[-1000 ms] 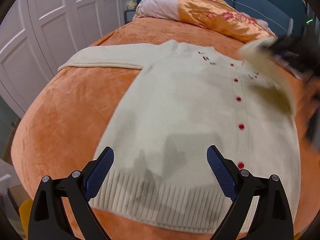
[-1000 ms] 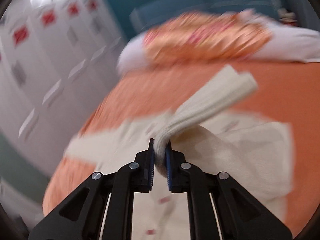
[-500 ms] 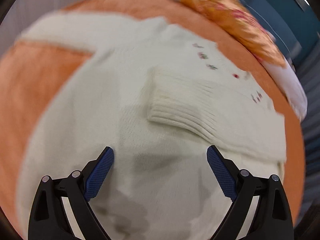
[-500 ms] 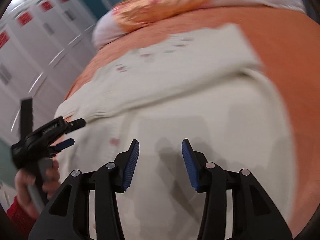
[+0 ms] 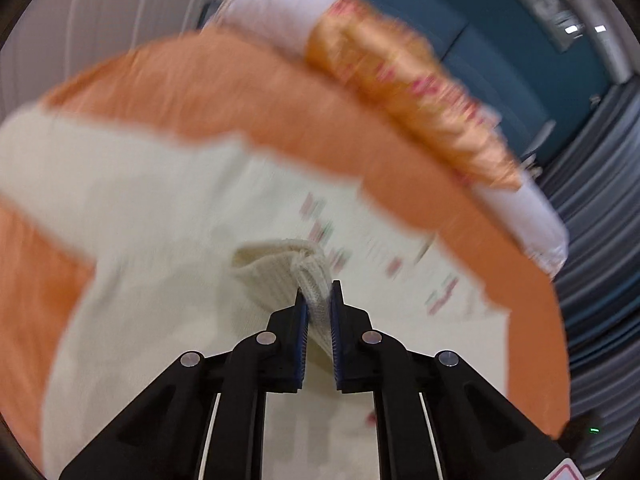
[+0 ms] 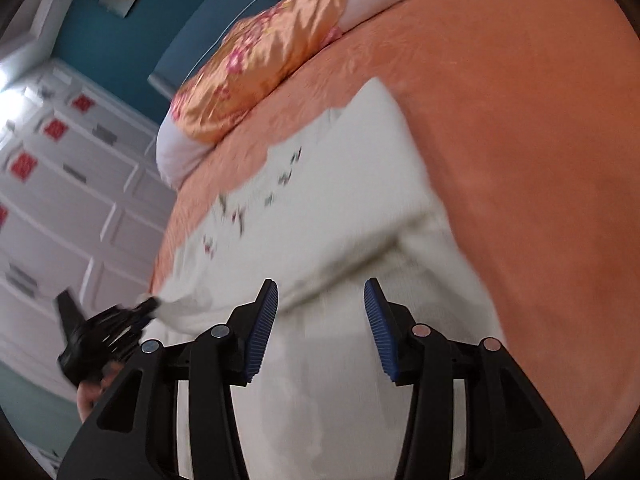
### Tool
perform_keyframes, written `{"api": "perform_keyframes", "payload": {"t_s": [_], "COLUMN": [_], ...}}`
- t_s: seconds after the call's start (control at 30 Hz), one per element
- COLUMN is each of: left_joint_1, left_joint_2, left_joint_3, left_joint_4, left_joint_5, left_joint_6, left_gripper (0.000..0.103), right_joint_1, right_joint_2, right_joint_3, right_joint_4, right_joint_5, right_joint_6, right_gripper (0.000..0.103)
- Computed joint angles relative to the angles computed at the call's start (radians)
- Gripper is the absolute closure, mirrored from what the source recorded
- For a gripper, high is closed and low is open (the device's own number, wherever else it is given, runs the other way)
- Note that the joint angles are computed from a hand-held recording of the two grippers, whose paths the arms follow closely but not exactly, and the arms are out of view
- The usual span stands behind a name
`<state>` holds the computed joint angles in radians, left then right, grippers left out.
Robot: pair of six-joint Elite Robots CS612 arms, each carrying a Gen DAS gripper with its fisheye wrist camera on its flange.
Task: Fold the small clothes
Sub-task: 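Grasp the other cardigan side with the left gripper and fold it across the body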
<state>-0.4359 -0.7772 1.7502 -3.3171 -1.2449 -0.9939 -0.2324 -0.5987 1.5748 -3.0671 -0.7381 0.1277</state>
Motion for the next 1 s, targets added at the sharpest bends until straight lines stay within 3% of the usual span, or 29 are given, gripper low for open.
{"api": "perform_keyframes", "payload": {"t_s": [0.07, 0.13, 0.17, 0.2, 0.3, 0.33, 0.4, 0.53, 0.6, 0.67, 0.73, 0.87, 0.93, 1.0], "left_joint_1": [0.005, 0.008, 0.011, 0.018, 0.042, 0.043, 0.020, 0.014, 0.009, 0.004, 0.003, 0.010, 0.010, 0.010], "left_joint_2": [-0.005, -0.003, 0.002, 0.016, 0.064, 0.089, 0.116, 0.142, 0.150, 0.155, 0.158, 0.162, 0.161, 0.161], "left_joint_3": [-0.017, -0.029, -0.034, -0.046, -0.062, -0.059, -0.030, -0.015, -0.016, -0.020, -0.022, -0.018, -0.018, -0.018], "left_joint_4": [-0.063, -0.089, -0.068, -0.007, 0.146, 0.152, 0.040, -0.075, -0.095, -0.095, -0.099, -0.134, -0.133, -0.131], "left_joint_5": [0.056, 0.101, 0.112, 0.107, -0.004, -0.019, 0.056, 0.079, 0.092, 0.110, 0.117, 0.102, 0.105, 0.106], "left_joint_6": [0.075, 0.135, 0.139, 0.129, 0.029, 0.004, -0.004, -0.027, -0.020, -0.011, -0.006, -0.011, -0.009, -0.007], "left_gripper": [0.096, 0.096, 0.095, 0.095, 0.095, 0.095, 0.093, 0.088, 0.088, 0.088, 0.088, 0.088, 0.088, 0.088], "right_joint_1": [0.002, 0.001, 0.005, 0.008, 0.019, 0.016, 0.013, 0.018, 0.029, 0.020, 0.020, 0.038, 0.041, 0.055], "right_joint_2": [0.023, 0.052, 0.059, 0.065, 0.084, 0.091, 0.089, 0.052, 0.053, 0.071, 0.052, -0.010, -0.023, -0.027], "right_joint_3": [-0.033, -0.063, -0.067, -0.069, -0.066, -0.063, -0.063, -0.022, -0.031, -0.053, -0.040, 0.044, 0.065, 0.039], "right_joint_4": [-0.031, -0.074, -0.089, -0.095, -0.070, -0.105, -0.114, -0.235, -0.157, -0.097, -0.092, -0.194, -0.283, -0.253], "right_joint_5": [0.010, 0.042, 0.024, 0.012, -0.052, -0.041, -0.033, -0.061, -0.150, -0.132, -0.149, -0.288, -0.290, -0.273], "right_joint_6": [0.070, 0.125, 0.130, 0.122, 0.078, 0.088, 0.100, 0.033, -0.054, -0.030, -0.031, -0.066, -0.037, -0.068], "right_gripper": [0.060, 0.080, 0.096, 0.103, 0.103, 0.103, 0.103, 0.103, 0.103, 0.103, 0.103, 0.103, 0.103, 0.103]}}
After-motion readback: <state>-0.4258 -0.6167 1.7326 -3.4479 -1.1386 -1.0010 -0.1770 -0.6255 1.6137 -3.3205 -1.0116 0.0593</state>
